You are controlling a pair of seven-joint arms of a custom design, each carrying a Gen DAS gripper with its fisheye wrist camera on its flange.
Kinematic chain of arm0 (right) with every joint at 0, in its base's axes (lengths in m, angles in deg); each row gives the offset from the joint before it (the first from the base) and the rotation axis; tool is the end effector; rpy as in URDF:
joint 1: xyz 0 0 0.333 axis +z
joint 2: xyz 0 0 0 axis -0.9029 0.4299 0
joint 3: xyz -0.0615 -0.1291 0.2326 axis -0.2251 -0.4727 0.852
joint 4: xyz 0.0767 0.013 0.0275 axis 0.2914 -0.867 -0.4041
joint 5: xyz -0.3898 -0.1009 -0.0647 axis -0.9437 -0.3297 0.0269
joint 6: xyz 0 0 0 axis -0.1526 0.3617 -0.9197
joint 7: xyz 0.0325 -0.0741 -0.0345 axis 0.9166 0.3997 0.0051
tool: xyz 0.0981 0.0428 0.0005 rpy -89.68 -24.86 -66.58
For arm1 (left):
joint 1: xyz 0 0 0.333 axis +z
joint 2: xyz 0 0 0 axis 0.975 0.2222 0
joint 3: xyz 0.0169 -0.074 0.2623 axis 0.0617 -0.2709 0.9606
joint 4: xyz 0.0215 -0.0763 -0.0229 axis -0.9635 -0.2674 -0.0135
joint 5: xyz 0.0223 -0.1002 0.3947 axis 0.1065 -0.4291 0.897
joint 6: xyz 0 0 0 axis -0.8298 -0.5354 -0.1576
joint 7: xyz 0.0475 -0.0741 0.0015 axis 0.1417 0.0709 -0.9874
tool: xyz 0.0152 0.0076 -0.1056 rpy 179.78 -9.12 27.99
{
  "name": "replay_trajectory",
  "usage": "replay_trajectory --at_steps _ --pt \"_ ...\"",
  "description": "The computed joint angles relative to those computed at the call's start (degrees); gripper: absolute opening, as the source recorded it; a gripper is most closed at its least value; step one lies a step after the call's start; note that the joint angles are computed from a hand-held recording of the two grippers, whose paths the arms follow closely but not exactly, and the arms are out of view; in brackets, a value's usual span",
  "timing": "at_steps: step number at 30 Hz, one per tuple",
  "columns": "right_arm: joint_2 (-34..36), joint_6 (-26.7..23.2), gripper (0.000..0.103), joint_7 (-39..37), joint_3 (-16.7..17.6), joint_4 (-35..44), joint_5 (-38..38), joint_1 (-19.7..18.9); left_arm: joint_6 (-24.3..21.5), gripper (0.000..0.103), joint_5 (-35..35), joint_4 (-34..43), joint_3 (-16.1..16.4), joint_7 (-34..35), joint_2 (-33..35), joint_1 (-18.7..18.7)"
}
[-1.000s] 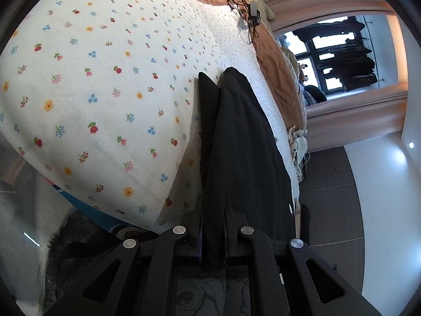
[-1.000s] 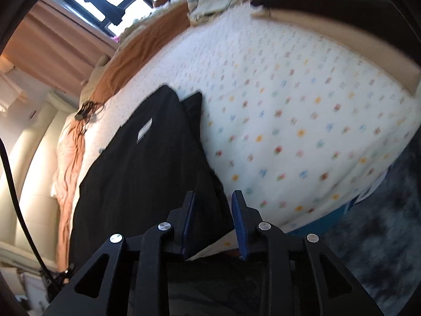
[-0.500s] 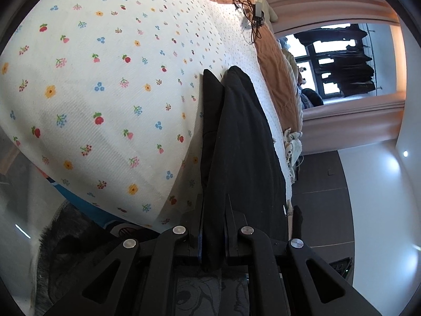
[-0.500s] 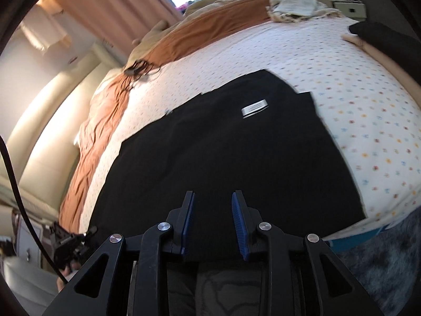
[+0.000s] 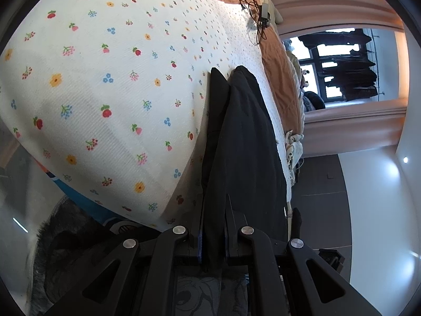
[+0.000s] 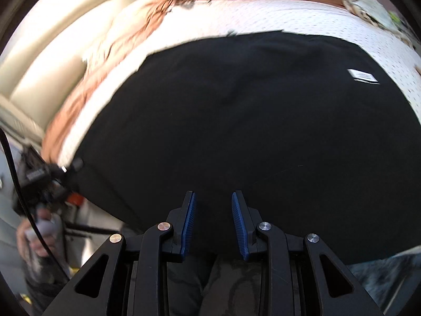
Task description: Fold large clothes
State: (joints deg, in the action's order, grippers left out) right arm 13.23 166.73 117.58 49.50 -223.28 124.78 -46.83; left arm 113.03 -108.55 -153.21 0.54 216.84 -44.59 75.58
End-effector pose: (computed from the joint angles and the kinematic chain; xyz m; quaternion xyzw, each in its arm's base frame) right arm 0.4278 0.0982 0.3084 -0.7156 0.6517 -0.0381 0.2486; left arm 0.3819 0.0035 0.2913 0.7615 -0.4225 0.4571 0.1807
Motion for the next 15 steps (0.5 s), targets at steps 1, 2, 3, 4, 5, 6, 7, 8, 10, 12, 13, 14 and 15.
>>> replay_trajectory --at_steps 1,2,3,4,5,6,7,8,10,12,13,14,15 --pt "1.07 0.77 0.030 1.28 0.84 0.37 -1.11 -0.57 0.10 0.011 -0.13 -0.10 -0.04 -0.01 -0.08 -0.02" --pt "2.12 1.08 0.030 1.98 0.97 0.96 -1.46 -0.76 0.26 0.011 -0.14 -0.21 -0.11 -0.03 -0.12 -0.03" --pt "2.93 0.95 0.030 2.20 0.85 1.73 -1.74 -0.92 0.45 0.011 -0.14 -0.16 -0.23 -0.18 -0.10 -0.08" --pt "4.06 1.13 0.030 2.62 0.96 2.60 -2.35 -1.27 0.65 0.011 -0.22 -0.15 -0.32 -0.31 -0.09 -0.15" --pt "4.75 1.58 0.030 3.06 1.15 3.13 -2.87 -1.57 0.76 0.011 -0.31 -0.18 -0.32 -0.38 -0.08 -0.18" --pt "5.12 1.83 0.030 3.12 1.16 3.46 -3.05 -1.68 0.93 0.011 -0.44 -0.26 -0.36 -0.58 -0.15 -0.22" --pt "5.89 2.03 0.030 3.14 1.17 4.23 -3.39 -1.84 1.12 0.011 -0.63 -0.34 -0.41 -0.65 -0.17 -0.29" --pt "6.50 2.19 0.029 3.67 1.44 4.92 -4.18 -2.20 1.35 0.011 -0.69 -0.37 -0.50 -0.96 -0.20 -0.33" --pt "8.48 2.71 0.029 6.11 2.30 6.75 -7.41 -3.61 1.79 0.011 -0.83 -0.46 -0.63 -1.46 -0.29 -0.43" --pt "11.17 2.64 0.029 8.63 2.79 9.54 -10.22 -4.62 2.10 0.011 -0.70 -0.26 -0.75 -1.88 0.14 -0.50" --pt "12.18 2.61 0.029 9.46 2.84 10.62 -11.31 -4.96 2.20 0.011 -0.47 -0.14 -0.81 -2.15 0.33 -0.51" --pt "13.48 2.61 0.030 10.87 2.94 12.02 -13.05 -5.48 2.16 0.011 -0.23 -0.02 -0.76 -2.41 0.58 -0.49" --pt "14.13 2.58 0.030 11.39 2.89 12.77 -13.70 -5.65 2.03 0.011 -0.08 0.05 -0.67 -2.62 0.76 -0.47"
